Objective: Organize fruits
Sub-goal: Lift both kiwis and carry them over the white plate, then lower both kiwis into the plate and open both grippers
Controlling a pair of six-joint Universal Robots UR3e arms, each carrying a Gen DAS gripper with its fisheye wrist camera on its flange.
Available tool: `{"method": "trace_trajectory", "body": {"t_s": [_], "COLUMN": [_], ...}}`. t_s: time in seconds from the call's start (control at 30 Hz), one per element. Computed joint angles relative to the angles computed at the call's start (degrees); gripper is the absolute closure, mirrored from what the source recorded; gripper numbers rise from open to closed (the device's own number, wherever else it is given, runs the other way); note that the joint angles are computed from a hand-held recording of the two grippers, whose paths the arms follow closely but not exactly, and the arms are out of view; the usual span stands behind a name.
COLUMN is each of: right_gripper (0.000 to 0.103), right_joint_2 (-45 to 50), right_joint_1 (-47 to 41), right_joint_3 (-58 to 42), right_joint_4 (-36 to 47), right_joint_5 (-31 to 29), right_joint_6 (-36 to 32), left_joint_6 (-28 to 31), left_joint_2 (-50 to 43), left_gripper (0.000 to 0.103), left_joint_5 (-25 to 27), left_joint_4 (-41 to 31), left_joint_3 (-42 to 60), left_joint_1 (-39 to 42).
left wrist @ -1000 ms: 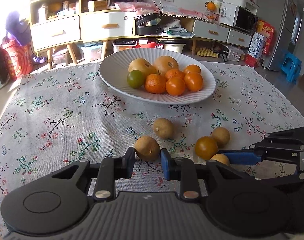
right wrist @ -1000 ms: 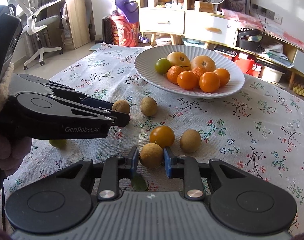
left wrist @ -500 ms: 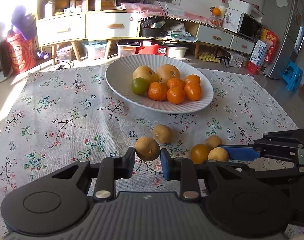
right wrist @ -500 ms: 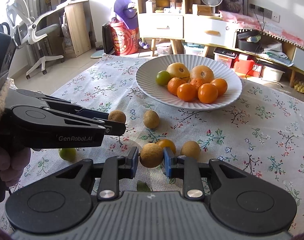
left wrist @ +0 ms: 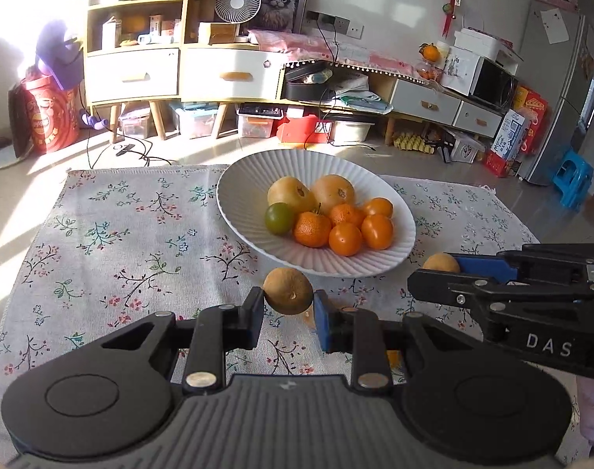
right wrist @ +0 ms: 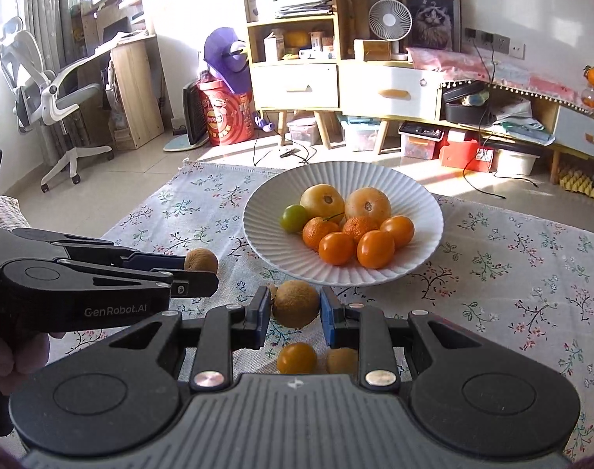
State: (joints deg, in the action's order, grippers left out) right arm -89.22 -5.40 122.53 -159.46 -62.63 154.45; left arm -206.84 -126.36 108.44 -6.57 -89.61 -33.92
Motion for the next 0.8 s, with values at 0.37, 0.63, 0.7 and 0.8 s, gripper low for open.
{"method": "trace_trajectory", "body": {"t_s": [0.37,0.63,0.7,0.8], "right_gripper": [0.079,0.079,0.079,0.079], "right_joint_2": [8.1,15.0,17.8,21.6], "right_joint_1": [0.0,0.0,0.8,2.8], "right_joint_3": [-7.5,-14.8,-18.1,-22.3], "right_joint_4": [-1.9,-0.9,-0.5,-0.6], "right_joint_5": [-0.8,-0.8,-1.2,-2.7], "right_joint_6": [4.8,8.5,9.6,10.8], "left_joint_6": [3.7,6.3,7.1,8.4], "left_joint_2": [-5.4,-10.4,-11.6,-13.3], "left_gripper": [0.086,0.086,0.086,0.086], "left_joint_5": [-1.7,-3.4,-3.4,-3.9], "left_joint_4": [-0.7,-2.9,-3.6,-4.1], "left_joint_3": [7.9,14.6,16.3,18.4], "left_joint_1": [1.8,2.9,3.0,3.3]}}
